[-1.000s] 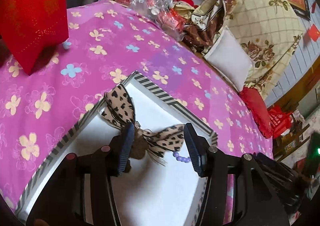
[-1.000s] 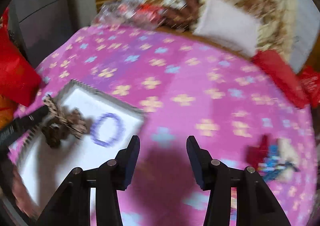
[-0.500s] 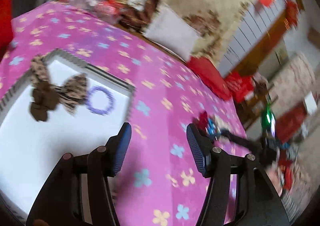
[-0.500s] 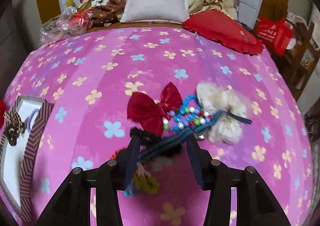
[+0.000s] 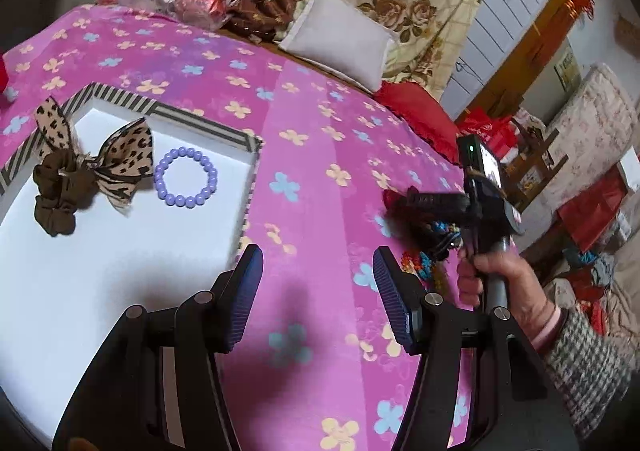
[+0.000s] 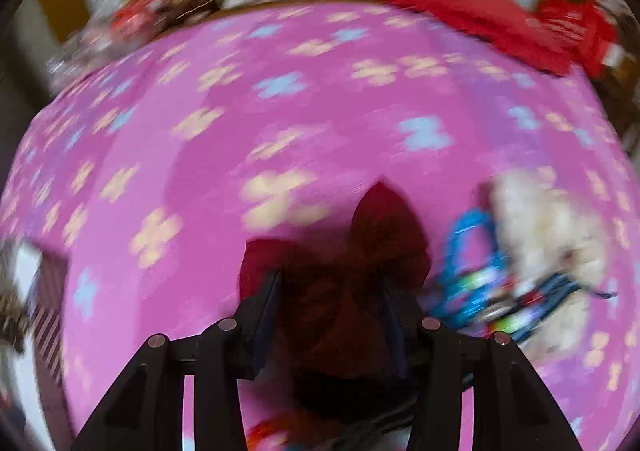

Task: Organize jewelry
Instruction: 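Move both grippers back from the tray toward the jewelry pile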

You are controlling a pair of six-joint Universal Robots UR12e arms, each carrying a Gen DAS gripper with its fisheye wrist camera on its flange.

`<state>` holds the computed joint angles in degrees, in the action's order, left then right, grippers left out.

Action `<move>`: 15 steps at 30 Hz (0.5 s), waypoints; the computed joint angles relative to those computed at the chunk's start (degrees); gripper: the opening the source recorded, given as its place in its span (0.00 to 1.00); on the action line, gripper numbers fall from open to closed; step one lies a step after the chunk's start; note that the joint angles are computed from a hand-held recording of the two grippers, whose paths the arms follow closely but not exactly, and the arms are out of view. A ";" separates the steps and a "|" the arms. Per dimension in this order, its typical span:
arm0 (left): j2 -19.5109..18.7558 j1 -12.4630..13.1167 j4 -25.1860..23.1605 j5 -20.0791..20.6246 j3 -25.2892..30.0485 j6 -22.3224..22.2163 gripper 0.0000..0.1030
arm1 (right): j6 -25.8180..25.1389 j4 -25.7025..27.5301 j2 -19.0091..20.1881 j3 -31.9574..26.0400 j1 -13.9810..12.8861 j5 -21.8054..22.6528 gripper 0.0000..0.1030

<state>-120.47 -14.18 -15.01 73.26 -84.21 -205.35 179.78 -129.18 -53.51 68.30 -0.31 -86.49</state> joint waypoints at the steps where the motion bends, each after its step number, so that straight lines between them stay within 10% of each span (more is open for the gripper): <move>1: -0.01 0.11 -0.06 0.00 -0.02 -0.44 0.55 | -3.03 1.85 -0.82 0.70 0.27 3.43 0.45; 5: 0.24 0.29 -0.59 0.90 -0.27 -1.45 0.55 | -12.15 10.73 -4.73 4.60 0.09 17.06 0.45; 15: 1.48 -0.92 -0.83 3.48 -1.18 0.46 0.55 | -5.94 -8.29 -17.81 23.09 -4.79 16.84 0.45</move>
<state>-118.98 -15.09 -15.83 76.74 -85.39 -204.89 173.84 -137.47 -71.33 91.39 -5.10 -69.65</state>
